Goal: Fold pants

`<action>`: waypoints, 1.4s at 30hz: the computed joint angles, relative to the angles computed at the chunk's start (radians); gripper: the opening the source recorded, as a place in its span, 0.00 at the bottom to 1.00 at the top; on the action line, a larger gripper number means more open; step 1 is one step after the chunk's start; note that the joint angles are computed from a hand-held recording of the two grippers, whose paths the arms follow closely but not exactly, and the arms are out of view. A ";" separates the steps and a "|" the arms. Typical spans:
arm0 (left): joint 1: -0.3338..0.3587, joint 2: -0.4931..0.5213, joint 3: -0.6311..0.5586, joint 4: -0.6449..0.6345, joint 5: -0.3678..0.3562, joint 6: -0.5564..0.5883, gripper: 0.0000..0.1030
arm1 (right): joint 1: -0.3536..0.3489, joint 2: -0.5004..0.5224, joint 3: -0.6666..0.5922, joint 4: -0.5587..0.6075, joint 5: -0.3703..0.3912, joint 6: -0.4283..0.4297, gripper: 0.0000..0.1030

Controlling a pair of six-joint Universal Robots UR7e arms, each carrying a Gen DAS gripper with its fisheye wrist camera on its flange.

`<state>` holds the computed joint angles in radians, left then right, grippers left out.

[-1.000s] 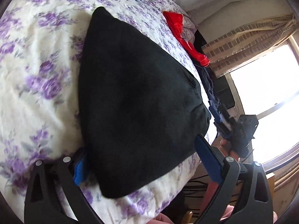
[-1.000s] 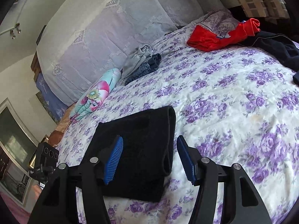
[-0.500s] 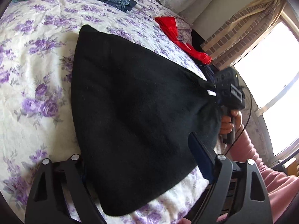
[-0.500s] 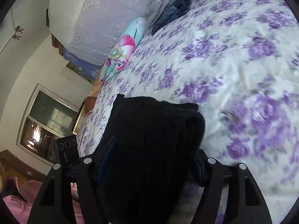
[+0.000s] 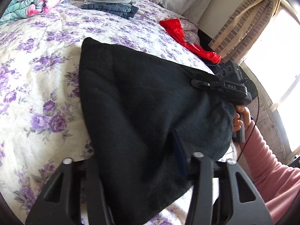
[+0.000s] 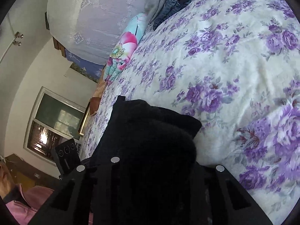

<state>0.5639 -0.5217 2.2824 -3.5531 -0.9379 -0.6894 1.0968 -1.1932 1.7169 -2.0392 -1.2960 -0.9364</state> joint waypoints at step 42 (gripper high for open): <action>0.409 -0.391 -0.129 0.232 0.119 0.415 0.41 | 0.354 0.437 -0.363 -0.500 -0.207 0.227 0.55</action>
